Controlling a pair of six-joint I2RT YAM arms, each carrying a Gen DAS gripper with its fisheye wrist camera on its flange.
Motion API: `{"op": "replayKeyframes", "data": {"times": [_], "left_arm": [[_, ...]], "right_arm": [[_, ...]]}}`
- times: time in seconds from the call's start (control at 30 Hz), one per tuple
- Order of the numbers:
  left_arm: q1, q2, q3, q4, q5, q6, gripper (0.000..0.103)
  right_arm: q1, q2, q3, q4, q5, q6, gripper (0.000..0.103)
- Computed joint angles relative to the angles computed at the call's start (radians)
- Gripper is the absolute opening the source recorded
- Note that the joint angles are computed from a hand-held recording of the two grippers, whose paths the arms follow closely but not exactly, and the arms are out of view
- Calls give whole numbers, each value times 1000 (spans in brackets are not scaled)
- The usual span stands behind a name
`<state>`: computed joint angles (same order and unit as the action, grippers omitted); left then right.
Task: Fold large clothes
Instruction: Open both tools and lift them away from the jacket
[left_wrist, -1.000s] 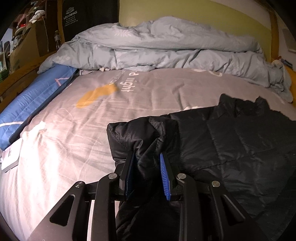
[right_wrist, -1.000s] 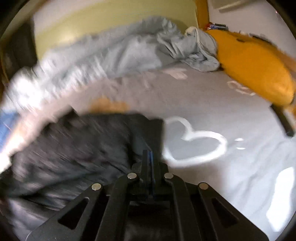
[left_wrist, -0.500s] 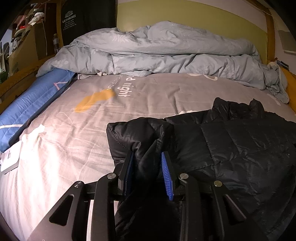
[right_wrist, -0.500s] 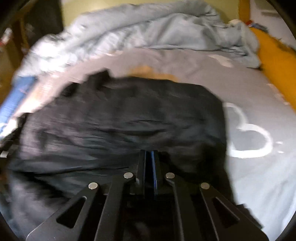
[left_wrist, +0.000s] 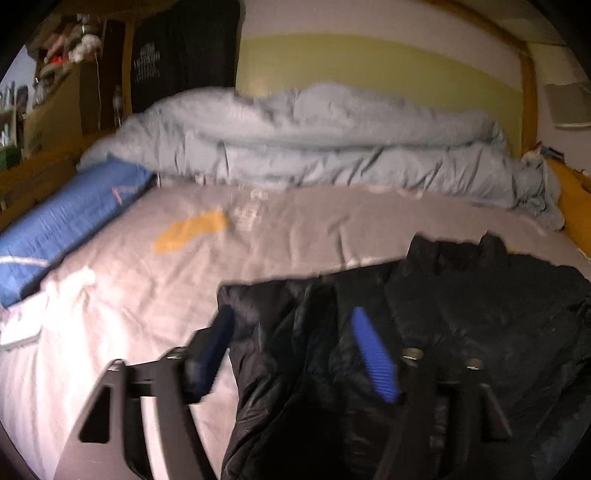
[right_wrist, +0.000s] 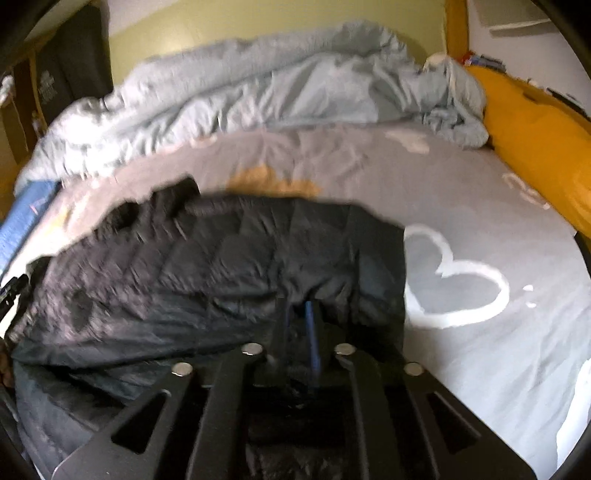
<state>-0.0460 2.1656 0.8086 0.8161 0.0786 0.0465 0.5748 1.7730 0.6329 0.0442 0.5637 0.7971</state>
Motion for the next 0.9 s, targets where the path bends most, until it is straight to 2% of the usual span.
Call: {"op": "replayKeyframes", "data": {"times": [0.03, 0.1, 0.17, 0.27, 0.3, 0.33, 0.37, 0.4, 0.63, 0.7, 0.8, 0.9], "left_arm": [[-9, -11, -28, 47, -14, 6, 82], [-24, -25, -82, 147, -36, 21, 87], [-33, -35, -113, 206, -39, 23, 87], [-22, -43, -167, 326, -6, 4, 88], [-13, -44, -188, 376, 11, -9, 89], [-8, -47, -200, 403, 18, -19, 92], [3, -50, -216, 442, 34, -34, 95], [9, -53, -226, 462, 42, -45, 103], [40, -104, -290, 526, 70, -60, 103], [51, -142, -335, 570, 104, -70, 103], [34, -231, -424, 630, 94, -69, 103], [-6, -392, -521, 607, 79, -52, 103]], "right_arm": [[15, -23, -20, 29, 30, -1, 38], [41, -58, -50, 84, 85, -8, 51], [55, -80, -72, 138, 119, -19, 60], [94, -93, -94, 214, 200, -44, 74], [106, -91, -93, 231, 227, -58, 83], [125, -86, -96, 259, 268, -75, 92], [141, -80, -99, 287, 304, -93, 97], [159, -74, -100, 317, 342, -116, 103], [233, -80, -124, 449, 462, -223, 103], [247, -86, -103, 392, 492, -193, 103], [289, -103, -80, 341, 556, -186, 103], [340, -153, -30, 184, 597, -104, 103]]}}
